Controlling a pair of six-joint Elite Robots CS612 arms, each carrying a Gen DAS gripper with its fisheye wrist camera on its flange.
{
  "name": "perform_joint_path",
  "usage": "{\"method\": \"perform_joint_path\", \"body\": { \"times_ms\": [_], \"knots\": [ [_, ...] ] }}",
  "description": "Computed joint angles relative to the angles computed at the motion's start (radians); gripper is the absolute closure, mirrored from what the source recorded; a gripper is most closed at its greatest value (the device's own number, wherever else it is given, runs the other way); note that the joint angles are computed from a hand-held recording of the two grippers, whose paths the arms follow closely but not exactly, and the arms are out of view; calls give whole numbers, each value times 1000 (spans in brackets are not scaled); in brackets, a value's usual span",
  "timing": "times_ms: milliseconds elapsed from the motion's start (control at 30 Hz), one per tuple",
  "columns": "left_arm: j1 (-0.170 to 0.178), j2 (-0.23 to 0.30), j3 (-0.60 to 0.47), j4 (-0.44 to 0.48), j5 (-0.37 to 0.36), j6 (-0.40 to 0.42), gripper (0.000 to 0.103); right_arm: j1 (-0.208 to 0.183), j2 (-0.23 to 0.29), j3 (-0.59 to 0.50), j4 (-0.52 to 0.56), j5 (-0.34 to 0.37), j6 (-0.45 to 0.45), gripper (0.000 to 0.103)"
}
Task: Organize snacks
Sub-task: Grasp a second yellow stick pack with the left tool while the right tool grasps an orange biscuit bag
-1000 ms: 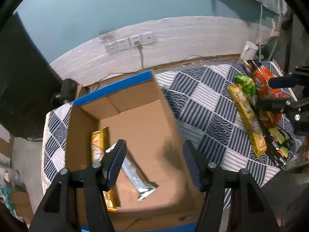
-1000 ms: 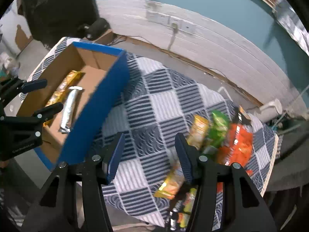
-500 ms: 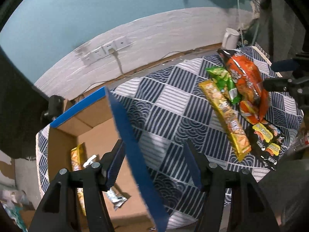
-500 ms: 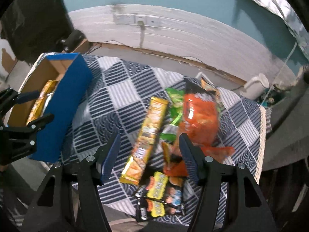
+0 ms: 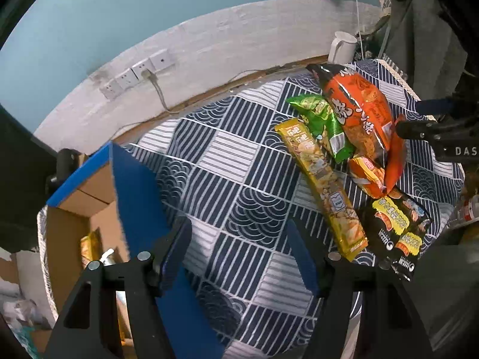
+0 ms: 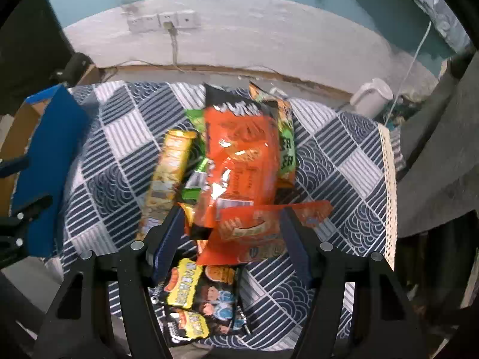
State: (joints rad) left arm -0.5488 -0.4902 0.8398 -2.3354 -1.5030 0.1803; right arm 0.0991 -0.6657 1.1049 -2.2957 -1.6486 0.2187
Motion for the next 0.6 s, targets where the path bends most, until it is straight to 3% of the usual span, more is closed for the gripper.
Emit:
{"method": "perform_joint_path", "body": {
  "times_ms": [267,600],
  "knots": [
    [-14,29,-42,55,13,16,35,-1,27,-12,58,-32,-11,37],
    [-23,64,-102,112,8,22,35,-18,21,24,123,-67,-8,37]
  ]
}}
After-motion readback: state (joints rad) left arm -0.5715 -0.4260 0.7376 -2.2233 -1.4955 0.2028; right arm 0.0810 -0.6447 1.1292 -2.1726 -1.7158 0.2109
